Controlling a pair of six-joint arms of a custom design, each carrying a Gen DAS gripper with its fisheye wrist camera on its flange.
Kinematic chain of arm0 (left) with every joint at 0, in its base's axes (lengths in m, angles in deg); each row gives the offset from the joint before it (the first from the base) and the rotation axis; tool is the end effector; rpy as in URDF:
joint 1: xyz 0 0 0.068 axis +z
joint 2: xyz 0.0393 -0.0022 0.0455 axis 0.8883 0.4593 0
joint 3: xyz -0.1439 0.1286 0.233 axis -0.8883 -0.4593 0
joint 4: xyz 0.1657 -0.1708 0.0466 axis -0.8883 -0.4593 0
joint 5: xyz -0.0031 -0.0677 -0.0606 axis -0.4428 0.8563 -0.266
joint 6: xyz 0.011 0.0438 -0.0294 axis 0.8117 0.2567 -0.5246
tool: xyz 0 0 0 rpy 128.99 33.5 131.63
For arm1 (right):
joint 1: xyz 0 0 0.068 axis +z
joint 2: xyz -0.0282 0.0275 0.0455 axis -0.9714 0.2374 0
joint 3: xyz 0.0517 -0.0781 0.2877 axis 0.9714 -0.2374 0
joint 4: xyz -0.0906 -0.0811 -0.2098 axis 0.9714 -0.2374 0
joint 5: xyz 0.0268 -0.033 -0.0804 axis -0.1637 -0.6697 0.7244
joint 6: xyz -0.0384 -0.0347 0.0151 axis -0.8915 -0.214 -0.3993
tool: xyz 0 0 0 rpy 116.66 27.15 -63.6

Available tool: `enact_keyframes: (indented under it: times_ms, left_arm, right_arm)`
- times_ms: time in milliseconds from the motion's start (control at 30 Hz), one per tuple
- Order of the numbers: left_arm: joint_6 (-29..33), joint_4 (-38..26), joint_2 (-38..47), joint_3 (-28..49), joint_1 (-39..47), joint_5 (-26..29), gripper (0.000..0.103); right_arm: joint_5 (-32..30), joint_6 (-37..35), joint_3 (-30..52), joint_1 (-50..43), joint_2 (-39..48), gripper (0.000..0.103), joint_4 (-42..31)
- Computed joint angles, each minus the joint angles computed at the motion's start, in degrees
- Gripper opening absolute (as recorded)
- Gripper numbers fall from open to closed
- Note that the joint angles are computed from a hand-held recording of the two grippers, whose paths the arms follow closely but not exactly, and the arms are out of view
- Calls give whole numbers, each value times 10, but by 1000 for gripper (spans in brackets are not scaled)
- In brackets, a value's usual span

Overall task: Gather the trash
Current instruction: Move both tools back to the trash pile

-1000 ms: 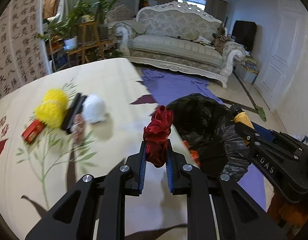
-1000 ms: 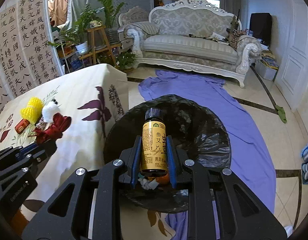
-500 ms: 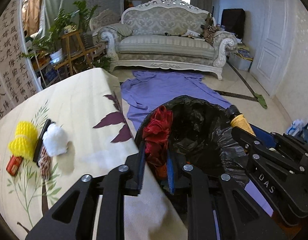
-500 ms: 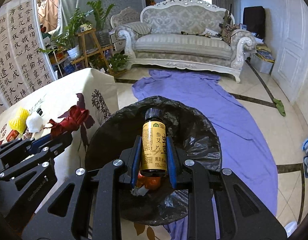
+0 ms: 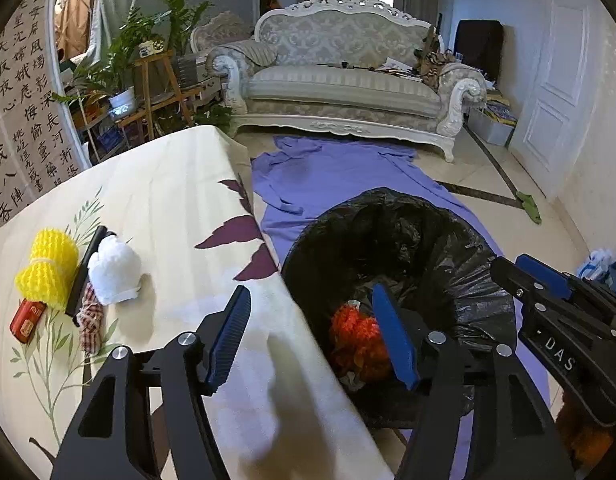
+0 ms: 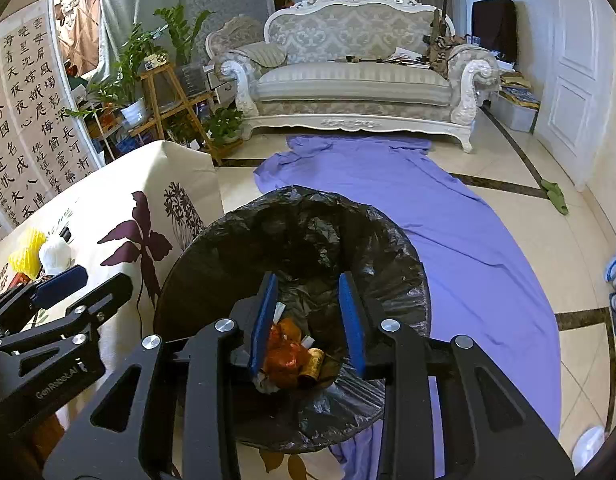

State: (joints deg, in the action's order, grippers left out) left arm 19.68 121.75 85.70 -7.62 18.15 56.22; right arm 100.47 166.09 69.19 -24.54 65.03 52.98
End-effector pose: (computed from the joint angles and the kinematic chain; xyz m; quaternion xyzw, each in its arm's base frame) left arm 0.2487 -0.2436 0.0016 0.3298 0.8670 -0.1430 0.3450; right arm 0.1362 0.1315 -0.0211 0.2902 0.8706 -0.0663 0.3918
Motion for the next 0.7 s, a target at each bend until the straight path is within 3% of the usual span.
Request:
enact_keyframes:
  times_ms: [100,267,700]
  left_arm:
    - [-2,25,-7,-22,6,-4,69]
    - [6,59,-17,-62,34,1,69]
    - [41,123,-28,-139,192,28,71]
  right_arm:
    - [1,3,1,4,-7,39,-7]
    - [4,-4,21,13,-29,40,-44]
    - [-23,-155,169,12,-75,41,-138]
